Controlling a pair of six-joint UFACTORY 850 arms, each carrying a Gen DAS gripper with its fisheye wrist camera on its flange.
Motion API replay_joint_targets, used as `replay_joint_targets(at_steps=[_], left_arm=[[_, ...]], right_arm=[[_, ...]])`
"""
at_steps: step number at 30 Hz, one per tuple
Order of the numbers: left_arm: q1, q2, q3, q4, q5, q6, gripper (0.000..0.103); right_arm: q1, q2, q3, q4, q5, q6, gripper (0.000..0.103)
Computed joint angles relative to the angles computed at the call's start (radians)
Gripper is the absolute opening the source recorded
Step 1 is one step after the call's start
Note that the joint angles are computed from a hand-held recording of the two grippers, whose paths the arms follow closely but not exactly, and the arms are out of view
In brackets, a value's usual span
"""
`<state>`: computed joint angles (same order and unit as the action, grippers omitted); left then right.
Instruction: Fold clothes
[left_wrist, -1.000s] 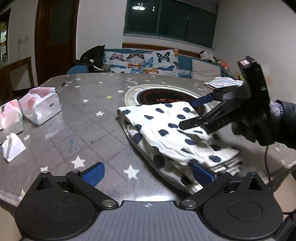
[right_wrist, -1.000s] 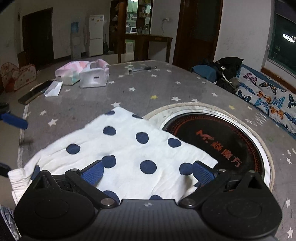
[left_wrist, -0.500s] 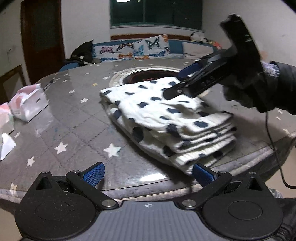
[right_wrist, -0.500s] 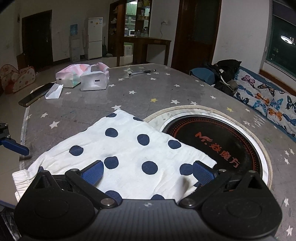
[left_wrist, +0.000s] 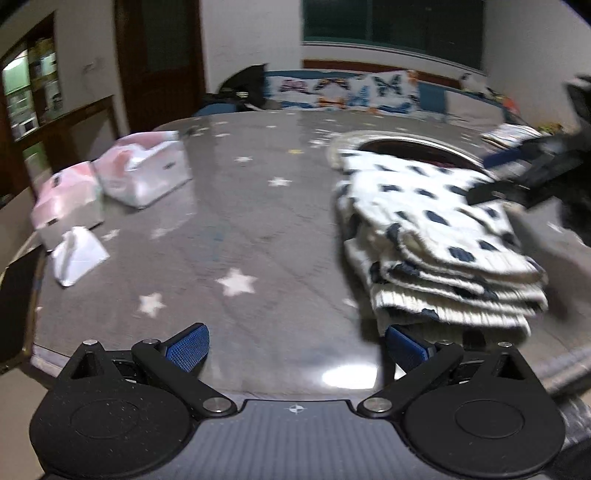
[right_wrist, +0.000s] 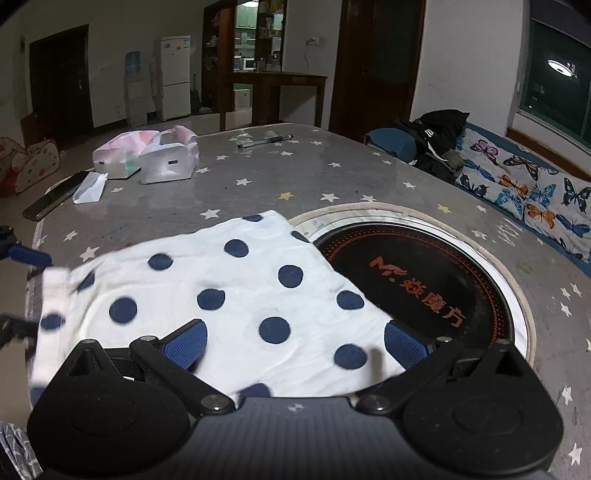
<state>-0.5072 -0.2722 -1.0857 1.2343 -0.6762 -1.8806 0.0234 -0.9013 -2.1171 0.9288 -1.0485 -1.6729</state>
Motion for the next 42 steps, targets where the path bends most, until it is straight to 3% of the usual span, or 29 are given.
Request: replay_joint_targets(at_steps=[11, 21, 26, 33, 36, 42], left_arm=[[0.114, -0.044, -0.046, 0.045, -0.027, 0.047, 0.103], [0.165, -0.077, -0.089, 0.060, -0.034, 0.104, 0.103], [0.172, -0.067, -0.079, 0.044, -0.025, 0.105, 0.103], [0.154, -0.052, -0.057, 0.068, -0.009, 0.102, 0.103], [0.144, -0.033, -0.045, 0.093, -0.034, 0.076, 0.103], [0.114, 0.005, -0.037, 0.148, -0.078, -0.002, 0.103]], right_arm=[[-0.002, -0.109, -0.161, -0.053, -0.062, 0.176, 0.103], [-0.015, -0.051, -0.049, -0.068, -0.041, 0.146, 0.103], [-0.017, -0.024, -0.004, -0.046, -0.022, 0.115, 0.103], [-0.028, -0.109, -0.161, -0.033, -0.066, 0.254, 0.103], [-0.029, -0.163, -0.248, -0.065, -0.108, 0.322, 0.103], [-0.030, -0.143, -0.211, -0.073, -0.097, 0.281, 0.103]])
